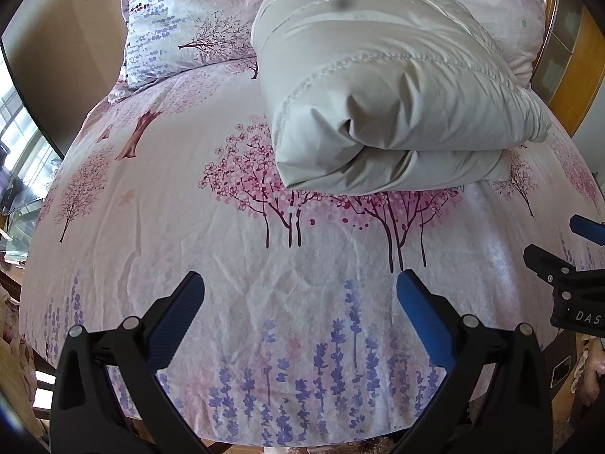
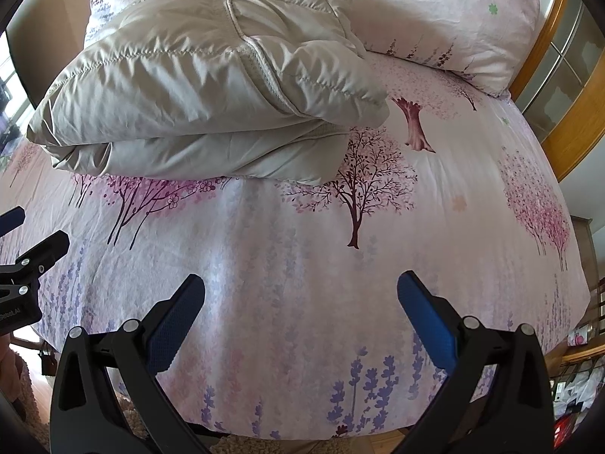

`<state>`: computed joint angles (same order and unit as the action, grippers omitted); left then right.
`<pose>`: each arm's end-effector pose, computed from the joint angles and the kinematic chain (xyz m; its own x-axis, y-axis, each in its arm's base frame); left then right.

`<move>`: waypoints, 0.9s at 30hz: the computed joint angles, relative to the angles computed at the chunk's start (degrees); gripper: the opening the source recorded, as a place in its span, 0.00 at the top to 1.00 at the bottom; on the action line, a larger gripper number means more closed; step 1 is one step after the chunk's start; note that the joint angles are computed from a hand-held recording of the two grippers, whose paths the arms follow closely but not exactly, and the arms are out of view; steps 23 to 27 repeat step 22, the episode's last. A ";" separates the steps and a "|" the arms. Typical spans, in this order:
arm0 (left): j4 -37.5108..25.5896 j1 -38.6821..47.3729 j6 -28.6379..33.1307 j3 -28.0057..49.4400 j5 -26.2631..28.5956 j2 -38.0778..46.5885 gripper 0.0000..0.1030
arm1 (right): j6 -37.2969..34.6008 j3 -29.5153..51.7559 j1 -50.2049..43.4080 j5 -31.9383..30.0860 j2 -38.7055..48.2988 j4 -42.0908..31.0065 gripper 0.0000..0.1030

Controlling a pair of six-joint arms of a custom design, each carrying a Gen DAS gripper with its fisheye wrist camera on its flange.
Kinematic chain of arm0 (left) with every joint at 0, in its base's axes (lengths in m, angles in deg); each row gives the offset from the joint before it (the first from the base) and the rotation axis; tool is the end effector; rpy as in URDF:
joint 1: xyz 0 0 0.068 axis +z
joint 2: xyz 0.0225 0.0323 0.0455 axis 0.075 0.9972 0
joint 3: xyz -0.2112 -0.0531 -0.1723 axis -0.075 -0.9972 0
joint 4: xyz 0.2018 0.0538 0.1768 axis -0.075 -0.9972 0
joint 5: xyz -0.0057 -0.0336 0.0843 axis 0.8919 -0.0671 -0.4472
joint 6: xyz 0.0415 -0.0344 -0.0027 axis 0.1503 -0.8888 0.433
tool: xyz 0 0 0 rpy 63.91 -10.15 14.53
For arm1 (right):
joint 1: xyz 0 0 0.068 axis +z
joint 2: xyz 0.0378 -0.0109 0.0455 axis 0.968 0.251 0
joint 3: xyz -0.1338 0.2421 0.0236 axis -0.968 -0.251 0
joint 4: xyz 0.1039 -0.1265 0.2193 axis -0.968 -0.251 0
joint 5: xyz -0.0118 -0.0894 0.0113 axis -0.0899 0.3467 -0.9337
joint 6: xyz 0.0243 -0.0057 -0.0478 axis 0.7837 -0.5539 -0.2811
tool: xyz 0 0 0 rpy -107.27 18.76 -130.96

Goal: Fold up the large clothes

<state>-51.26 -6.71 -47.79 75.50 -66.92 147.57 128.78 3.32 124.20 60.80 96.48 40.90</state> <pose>0.3794 -0.0702 0.1419 -0.8597 0.0478 -0.5085 0.0385 0.9988 0.0287 0.2182 0.2281 0.1143 -0.8861 -0.0197 -0.4631 0.0069 0.9984 -0.0555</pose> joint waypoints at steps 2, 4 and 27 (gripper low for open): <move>0.05 0.01 0.11 0.07 -0.26 -0.03 0.02 | 0.27 0.19 0.11 -0.10 0.31 0.01 0.01; 0.06 -0.11 0.25 0.03 -0.35 -0.08 0.02 | 0.41 0.30 0.12 -0.16 0.52 0.05 0.01; -0.73 0.41 0.56 0.27 0.72 -0.45 0.02 | 1.21 0.59 0.52 -0.01 0.43 -0.41 0.01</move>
